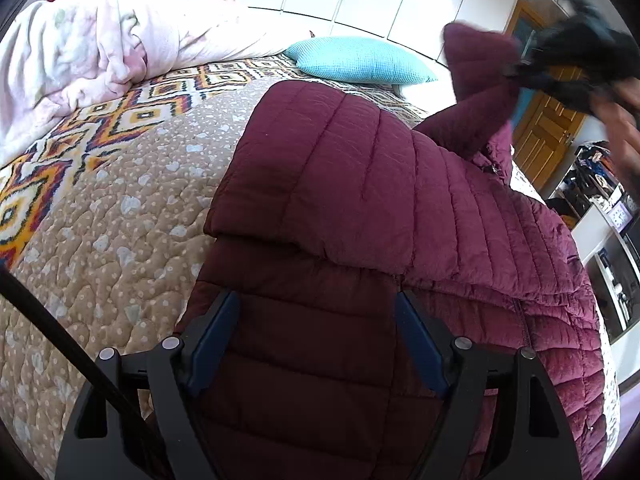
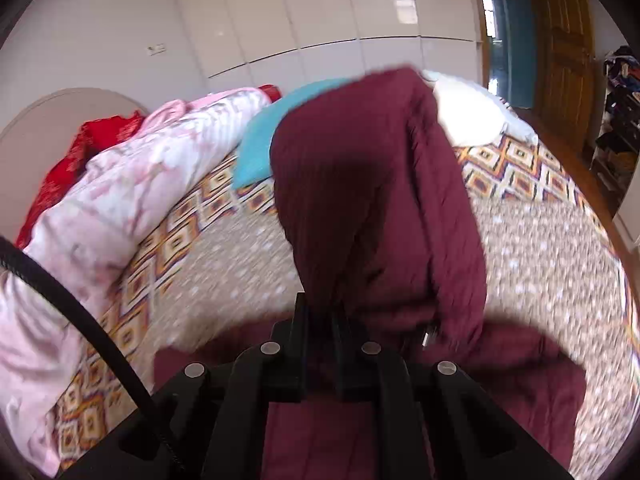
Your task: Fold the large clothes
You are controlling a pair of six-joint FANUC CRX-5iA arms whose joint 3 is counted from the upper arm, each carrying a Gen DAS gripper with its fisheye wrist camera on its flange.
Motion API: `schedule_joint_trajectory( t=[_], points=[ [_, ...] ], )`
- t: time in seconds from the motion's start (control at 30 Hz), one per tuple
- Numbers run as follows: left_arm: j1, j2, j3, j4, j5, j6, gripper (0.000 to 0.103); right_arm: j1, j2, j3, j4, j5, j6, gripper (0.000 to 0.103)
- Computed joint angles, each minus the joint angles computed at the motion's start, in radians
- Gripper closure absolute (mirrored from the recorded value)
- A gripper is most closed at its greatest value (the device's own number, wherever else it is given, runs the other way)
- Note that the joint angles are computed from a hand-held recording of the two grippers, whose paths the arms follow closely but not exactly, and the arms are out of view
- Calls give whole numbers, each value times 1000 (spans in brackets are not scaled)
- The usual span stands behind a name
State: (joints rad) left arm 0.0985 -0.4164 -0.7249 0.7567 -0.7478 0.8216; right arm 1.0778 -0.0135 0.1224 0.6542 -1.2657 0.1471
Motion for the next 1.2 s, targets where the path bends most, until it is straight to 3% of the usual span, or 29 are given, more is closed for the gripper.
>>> schedule_joint_trajectory(
  t=[0.17, 0.33, 0.47, 0.53, 0.6, 0.73, 0.8, 0.97, 1.0, 1.1, 1.2],
  points=[
    [13, 3, -8, 41, -16, -22, 24, 249, -78, -149, 29, -64, -191, 93],
    [22, 5, -17, 80, -26, -36, 24, 434, -115, -215, -92, -110, -283, 93],
    [20, 2, -15, 72, -26, -25, 24, 579, -165, -227, -66, -252, -390, 89],
    [21, 0, -11, 56, -24, -19, 24, 612, -165, -207, -26, -342, -408, 78],
    [17, -1, -7, 42, -21, -10, 24, 610, -150, -180, 13, -423, -396, 53],
    [18, 0, -8, 44, -23, -9, 24, 484, -122, -186, 51, -422, -327, 54],
    [18, -1, -8, 42, -23, -8, 24, 414, -83, -183, 41, -392, -300, 73],
    [22, 0, -8, 47, -26, -12, 24, 261, -63, -218, -138, -78, -273, 75],
    [22, 1, -7, 48, -25, -12, 24, 252, -44, -210, -149, -53, -257, 75],
    [23, 1, -7, 47, -25, -12, 24, 241, -17, -194, -152, -31, -246, 73],
    [22, 1, -7, 47, -25, -11, 24, 284, -39, -195, -118, -99, -264, 73]
  ],
)
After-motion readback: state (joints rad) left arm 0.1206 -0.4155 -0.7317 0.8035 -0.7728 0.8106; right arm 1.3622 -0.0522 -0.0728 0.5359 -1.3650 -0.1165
